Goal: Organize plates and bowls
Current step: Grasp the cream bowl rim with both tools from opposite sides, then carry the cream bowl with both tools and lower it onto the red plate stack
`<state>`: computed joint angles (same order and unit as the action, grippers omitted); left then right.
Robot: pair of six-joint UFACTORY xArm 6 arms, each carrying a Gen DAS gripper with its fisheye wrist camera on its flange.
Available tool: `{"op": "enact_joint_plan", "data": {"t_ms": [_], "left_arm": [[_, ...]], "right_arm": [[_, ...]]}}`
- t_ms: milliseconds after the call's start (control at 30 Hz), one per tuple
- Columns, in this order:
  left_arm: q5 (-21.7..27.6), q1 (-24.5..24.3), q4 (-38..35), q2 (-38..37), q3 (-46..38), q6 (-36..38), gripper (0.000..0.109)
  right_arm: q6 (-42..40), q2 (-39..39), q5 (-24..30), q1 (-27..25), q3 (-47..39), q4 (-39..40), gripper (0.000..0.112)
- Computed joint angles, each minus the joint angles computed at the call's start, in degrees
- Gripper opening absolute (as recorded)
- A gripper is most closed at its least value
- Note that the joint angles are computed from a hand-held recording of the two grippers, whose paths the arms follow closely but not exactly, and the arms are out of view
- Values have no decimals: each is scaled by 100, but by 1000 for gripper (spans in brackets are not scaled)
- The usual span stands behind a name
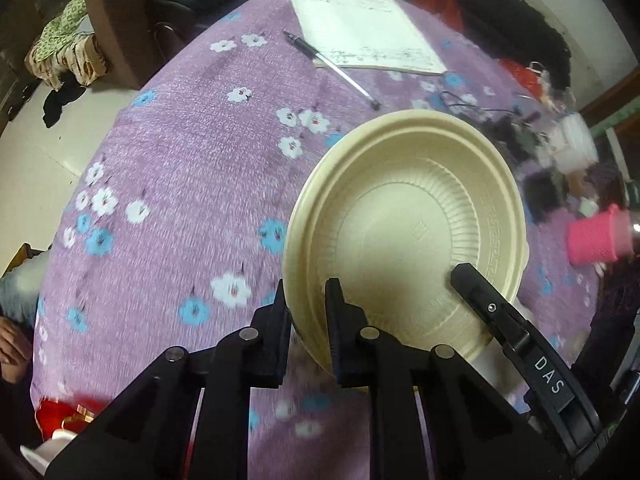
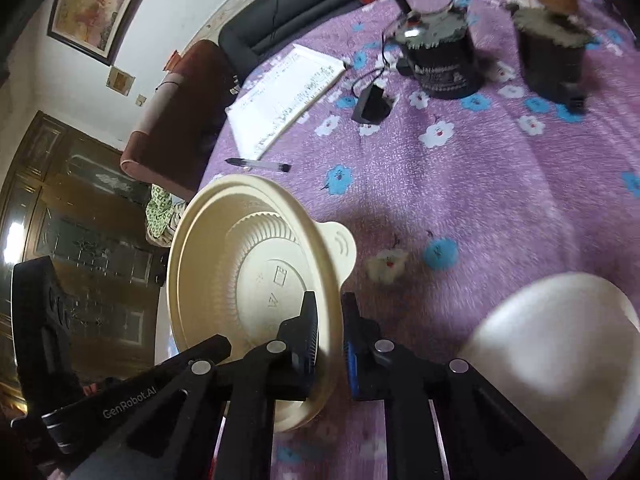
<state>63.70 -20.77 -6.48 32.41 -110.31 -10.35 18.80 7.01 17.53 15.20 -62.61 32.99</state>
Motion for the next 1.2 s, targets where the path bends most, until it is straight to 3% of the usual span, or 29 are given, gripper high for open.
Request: {"op": "enact_joint_plan", "data": {"t_ms": [333,567,833,1200], "left_arm": [[-571,281,-228,-2755,2750,734,14],[-581,1012,-176,-4287,4309,1218,15],[-538,1813,-455,-4707,5123,1638,17],[-819,2173,-658,-4865,5745,2072,19]], "right_arm": [[1318,-1853,-93,708,1152,-1366,12],[2065,-2098,-57,1685,1155,-1965,12],[2704,-1312,65,2528,540,-2571,12],[3815,-698,444,2812,3,-4034,16]]}}
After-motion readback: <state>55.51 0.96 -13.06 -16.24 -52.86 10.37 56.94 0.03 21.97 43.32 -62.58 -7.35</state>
